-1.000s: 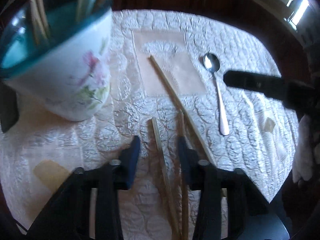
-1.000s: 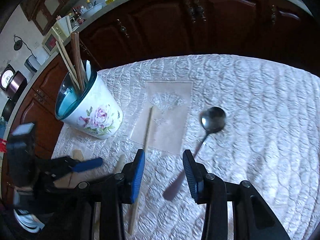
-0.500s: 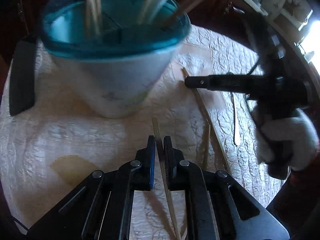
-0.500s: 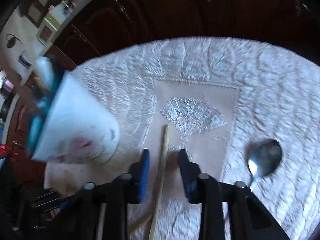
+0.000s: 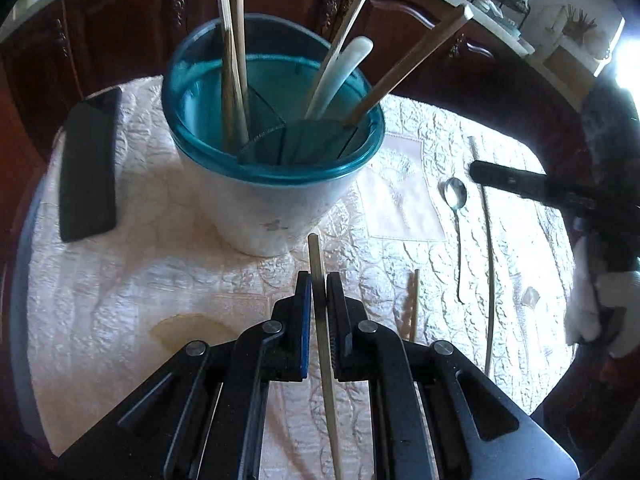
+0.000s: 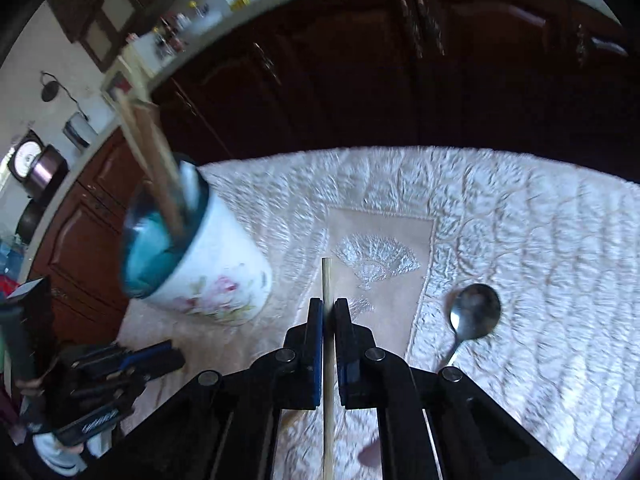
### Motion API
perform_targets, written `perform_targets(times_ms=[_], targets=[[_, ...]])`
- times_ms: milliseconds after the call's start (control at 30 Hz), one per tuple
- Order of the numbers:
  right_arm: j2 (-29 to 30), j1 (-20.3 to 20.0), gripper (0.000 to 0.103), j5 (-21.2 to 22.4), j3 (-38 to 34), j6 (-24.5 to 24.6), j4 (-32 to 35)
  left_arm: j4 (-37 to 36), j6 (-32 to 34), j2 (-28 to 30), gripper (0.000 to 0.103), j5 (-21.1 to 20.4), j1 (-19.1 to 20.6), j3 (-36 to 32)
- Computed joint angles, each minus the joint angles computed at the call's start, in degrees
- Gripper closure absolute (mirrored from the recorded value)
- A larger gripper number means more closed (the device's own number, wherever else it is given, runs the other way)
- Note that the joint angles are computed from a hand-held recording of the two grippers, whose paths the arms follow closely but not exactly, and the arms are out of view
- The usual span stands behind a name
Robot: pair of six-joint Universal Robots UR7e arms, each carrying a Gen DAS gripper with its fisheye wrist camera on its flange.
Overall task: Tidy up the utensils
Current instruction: 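Grasp a chopstick with the left tool while the right tool grasps another chopstick, then lift and carry both chopsticks up over the floral cup with both tools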
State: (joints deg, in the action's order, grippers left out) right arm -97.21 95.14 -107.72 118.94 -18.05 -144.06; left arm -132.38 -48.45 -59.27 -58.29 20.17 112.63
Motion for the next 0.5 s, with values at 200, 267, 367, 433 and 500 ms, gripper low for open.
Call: perform_targets(times_ms=[200,267,367,433,500], targets=[[-5.92,3.53,0.098,0.65,1.34,-1.74,-0.36,2.12,-1.88,-2.81,0.097,2.49,-2.97,0.91],[-7.82,5.09,0.098,0.36,1.69,-1.43,0.28,2.46,-1.83,-3.13,0.097,3.14,-3.28,0.45],[-9.45,7.14,0.098,0.16,2.06,-1.41,0.23,3.31,-2.49,-3.52,0.097,4.43,-4.69,-0.1],[-9.97,8.67,0.098,-0.42,2.58,-1.09,-0.45,4.08,-2.88,-4.49,0.097,5.03,-5.47,0.04],[-10.22,9.62,0.098,-0.66,2.24,-1.1,-0.5,4.22,-3.12,-4.72,0.097,5.74,-6.07,-0.16]])
